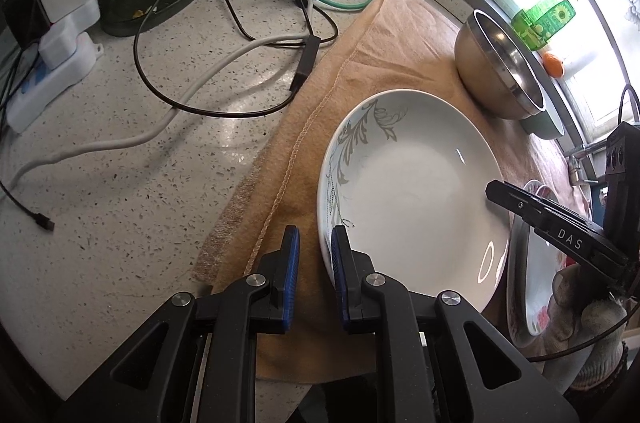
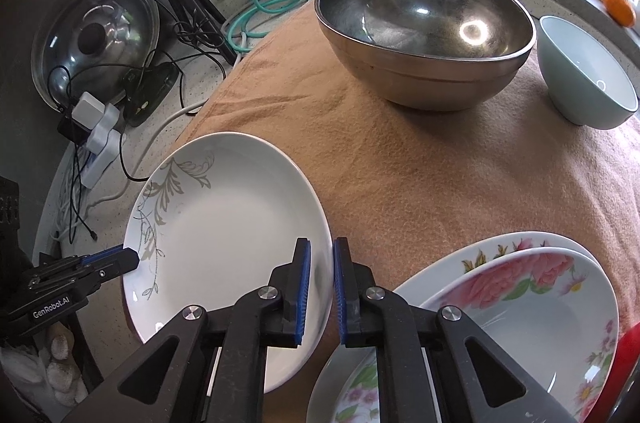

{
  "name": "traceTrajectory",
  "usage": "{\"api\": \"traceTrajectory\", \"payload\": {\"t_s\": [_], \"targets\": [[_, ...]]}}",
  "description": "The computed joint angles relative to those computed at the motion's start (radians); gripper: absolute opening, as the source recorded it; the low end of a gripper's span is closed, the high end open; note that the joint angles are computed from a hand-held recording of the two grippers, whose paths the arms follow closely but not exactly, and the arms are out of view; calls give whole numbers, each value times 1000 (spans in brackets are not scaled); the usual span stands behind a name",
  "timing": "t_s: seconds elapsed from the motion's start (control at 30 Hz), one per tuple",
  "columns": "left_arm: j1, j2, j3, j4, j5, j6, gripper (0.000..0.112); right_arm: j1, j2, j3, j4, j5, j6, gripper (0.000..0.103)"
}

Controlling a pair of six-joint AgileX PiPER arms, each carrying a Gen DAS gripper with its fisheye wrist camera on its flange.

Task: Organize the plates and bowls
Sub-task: 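Lift the white leaf-pattern plate with the left gripper toward the plate stack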

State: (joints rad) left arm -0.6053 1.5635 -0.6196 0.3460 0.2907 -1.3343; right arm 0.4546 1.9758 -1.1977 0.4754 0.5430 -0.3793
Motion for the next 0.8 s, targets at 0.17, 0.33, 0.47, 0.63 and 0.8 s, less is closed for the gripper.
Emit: {"api": "traceTrajectory", "payload": {"t_s": [0.17,0.33,0.47,0.63,0.8], "targets": [[-10,14,-9,3,-5,-1,10,-1,-3,2,-2,1,4,9],[-26,14,-15,46,10,-45,10,2,-4,1,-9,-2,15,9],[-24,10,-4,66,-4,-73,10,8,-4,3,-22,-10,33,9],[-22,7,-3,61,-9,-85,10,9,-4,2,-23,-10,42,9],[-9,-9,6,31,-18,-65,10,2,-6,8,0,-7,31,9]]}}
